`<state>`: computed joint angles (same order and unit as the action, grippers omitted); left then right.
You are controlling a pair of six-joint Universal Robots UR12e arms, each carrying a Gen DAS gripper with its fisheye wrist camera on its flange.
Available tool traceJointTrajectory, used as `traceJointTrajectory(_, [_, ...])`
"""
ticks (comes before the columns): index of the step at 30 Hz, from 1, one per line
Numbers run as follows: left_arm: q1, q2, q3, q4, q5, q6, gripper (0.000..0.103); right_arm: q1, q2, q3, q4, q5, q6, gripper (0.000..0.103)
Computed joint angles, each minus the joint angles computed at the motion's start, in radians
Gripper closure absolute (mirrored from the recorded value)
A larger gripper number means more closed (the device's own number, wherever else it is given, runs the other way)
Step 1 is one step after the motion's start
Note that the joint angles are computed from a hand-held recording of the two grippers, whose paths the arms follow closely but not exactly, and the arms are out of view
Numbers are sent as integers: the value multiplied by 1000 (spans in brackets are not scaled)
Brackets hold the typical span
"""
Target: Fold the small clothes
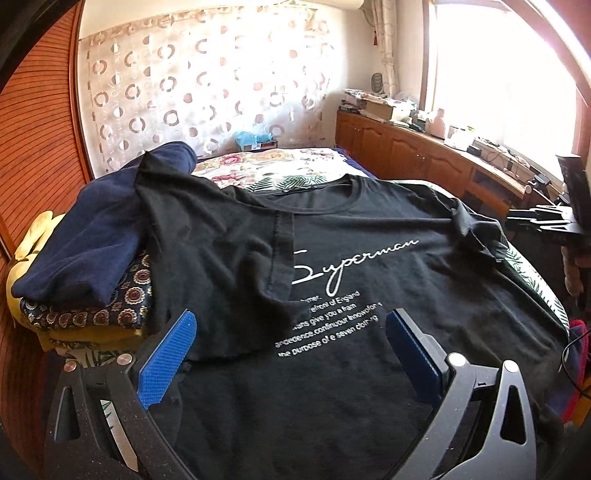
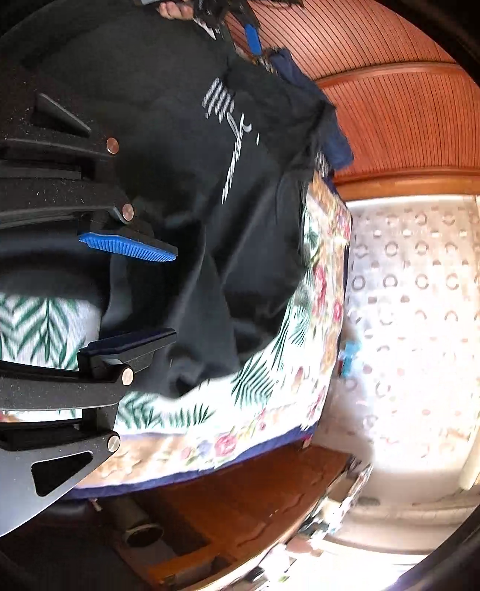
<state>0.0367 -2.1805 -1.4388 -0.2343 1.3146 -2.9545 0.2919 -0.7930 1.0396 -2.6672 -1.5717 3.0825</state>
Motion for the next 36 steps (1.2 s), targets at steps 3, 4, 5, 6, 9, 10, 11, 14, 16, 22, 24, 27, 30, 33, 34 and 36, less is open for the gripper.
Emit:
traceJointTrajectory(3, [-2,-1,-1,-3,0,3,0,-3,10,-8,26,-43,6,64])
traceJointTrajectory(4, [-2,-1,-1,-5,-2,4,0,-5,14,-11,35,-49,9,64])
traceJointTrajectory(5, [-2,-1,0,-8,-2,4,0,-6,29,-34,61,-50,13,64])
traceJointTrajectory(6, [-3,-2,0,-10,-2,4,0,-7,35,-45,84,-47,19,64])
traceJointTrajectory(9, [-2,-3,1,-14,1,3,0,-4,53,-74,125,-83,16,64])
traceJointTrajectory(10, [-2,-3,1,-15,0,1,0,-3,58,-83,134,-88,15,64])
traceJointTrajectory(11, [-2,-4,1,-15,0,0,0,-1,70,-109,149,-94,14,64])
traceJointTrajectory(14, [-3,-4,-1,-16,1,0,0,0,82,-141,161,-108,5,64])
traceJointTrajectory(16, [-3,-3,-3,-17,1,2,0,4,88,-154,142,-107,-2,85])
traceJointTrajectory(22, [-2,-3,-6,-23,-3,1,0,15,102,-176,61,-122,-23,100])
traceJointTrajectory(24, [-2,-2,-8,-24,-4,-1,0,18,107,-192,47,-114,-32,100])
traceJointTrajectory(27, [-2,-1,-10,-21,-2,-3,0,24,119,-229,45,-68,-41,100])
traceJointTrajectory(30, [0,1,-12,-18,-3,-8,0,35,139,-289,64,-12,-54,100])
traceJointTrajectory(33, [2,2,-17,-15,-6,-14,0,40,176,-378,105,58,-56,100])
traceJointTrajectory(34, [3,2,-17,-16,-9,-14,0,44,192,-415,126,78,-50,100])
traceJointTrajectory(36, [3,1,-15,-22,-8,-16,0,51,239,-515,205,113,-33,100])
